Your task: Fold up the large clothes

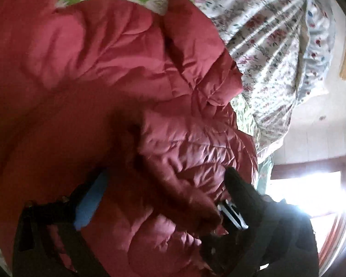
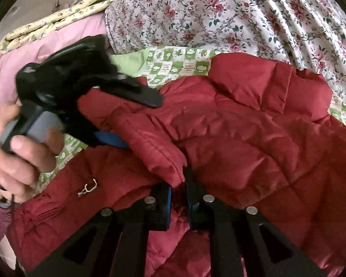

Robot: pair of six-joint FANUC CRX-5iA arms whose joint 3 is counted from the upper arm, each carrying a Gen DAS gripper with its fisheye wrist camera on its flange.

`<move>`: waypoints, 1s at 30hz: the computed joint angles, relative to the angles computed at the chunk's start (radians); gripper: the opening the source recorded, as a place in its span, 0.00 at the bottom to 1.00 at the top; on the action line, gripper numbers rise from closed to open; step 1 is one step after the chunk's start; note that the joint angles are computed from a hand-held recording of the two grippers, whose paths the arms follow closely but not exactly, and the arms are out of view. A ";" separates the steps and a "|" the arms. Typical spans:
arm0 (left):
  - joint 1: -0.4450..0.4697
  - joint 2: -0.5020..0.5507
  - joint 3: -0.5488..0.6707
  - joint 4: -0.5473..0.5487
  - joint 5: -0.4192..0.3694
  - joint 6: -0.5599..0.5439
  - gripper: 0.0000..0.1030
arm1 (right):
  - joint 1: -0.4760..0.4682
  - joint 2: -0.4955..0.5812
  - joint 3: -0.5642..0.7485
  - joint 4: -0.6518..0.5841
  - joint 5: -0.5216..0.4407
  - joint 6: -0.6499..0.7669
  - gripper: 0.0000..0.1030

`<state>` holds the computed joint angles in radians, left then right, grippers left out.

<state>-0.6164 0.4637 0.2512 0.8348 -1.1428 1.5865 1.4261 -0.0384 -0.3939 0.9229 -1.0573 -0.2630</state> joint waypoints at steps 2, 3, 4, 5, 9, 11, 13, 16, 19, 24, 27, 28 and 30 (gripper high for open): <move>-0.008 0.017 0.039 -0.033 -0.015 0.000 0.45 | -0.003 0.001 -0.001 0.004 0.007 -0.003 0.13; -0.008 0.023 0.055 -0.052 -0.019 0.006 0.31 | -0.001 0.002 0.001 0.002 0.002 -0.006 0.14; -0.009 0.023 0.063 -0.069 -0.017 0.006 0.21 | 0.004 0.002 0.002 -0.002 -0.010 -0.013 0.14; -0.009 0.020 0.060 -0.066 -0.010 -0.007 0.19 | 0.004 0.000 0.002 -0.005 -0.008 -0.015 0.15; -0.008 0.001 0.055 -0.084 0.014 -0.038 0.13 | 0.004 -0.028 -0.007 -0.025 0.020 -0.035 0.19; -0.008 -0.017 0.082 -0.158 0.026 -0.031 0.13 | 0.017 -0.045 -0.013 -0.029 0.019 -0.045 0.27; -0.007 -0.041 0.117 -0.270 0.034 -0.019 0.12 | 0.051 -0.069 -0.027 -0.009 -0.023 -0.079 0.35; -0.008 -0.058 0.159 -0.382 0.035 -0.026 0.13 | 0.099 -0.123 -0.069 0.029 -0.106 -0.174 0.40; -0.019 -0.060 0.197 -0.487 0.033 -0.055 0.13 | 0.153 -0.167 -0.100 0.040 -0.283 -0.280 0.44; -0.059 -0.035 0.247 -0.640 0.022 -0.056 0.15 | 0.145 -0.230 -0.123 -0.097 -0.416 -0.348 0.51; -0.083 -0.015 0.308 -0.744 -0.027 0.011 0.30 | 0.109 -0.243 -0.135 -0.182 -0.385 -0.344 0.49; -0.086 -0.023 0.310 -0.770 -0.030 0.036 0.33 | 0.101 -0.246 -0.146 -0.193 -0.362 -0.350 0.49; -0.088 -0.055 0.288 -0.807 -0.018 0.077 0.35 | 0.093 -0.235 -0.147 -0.205 -0.359 -0.343 0.49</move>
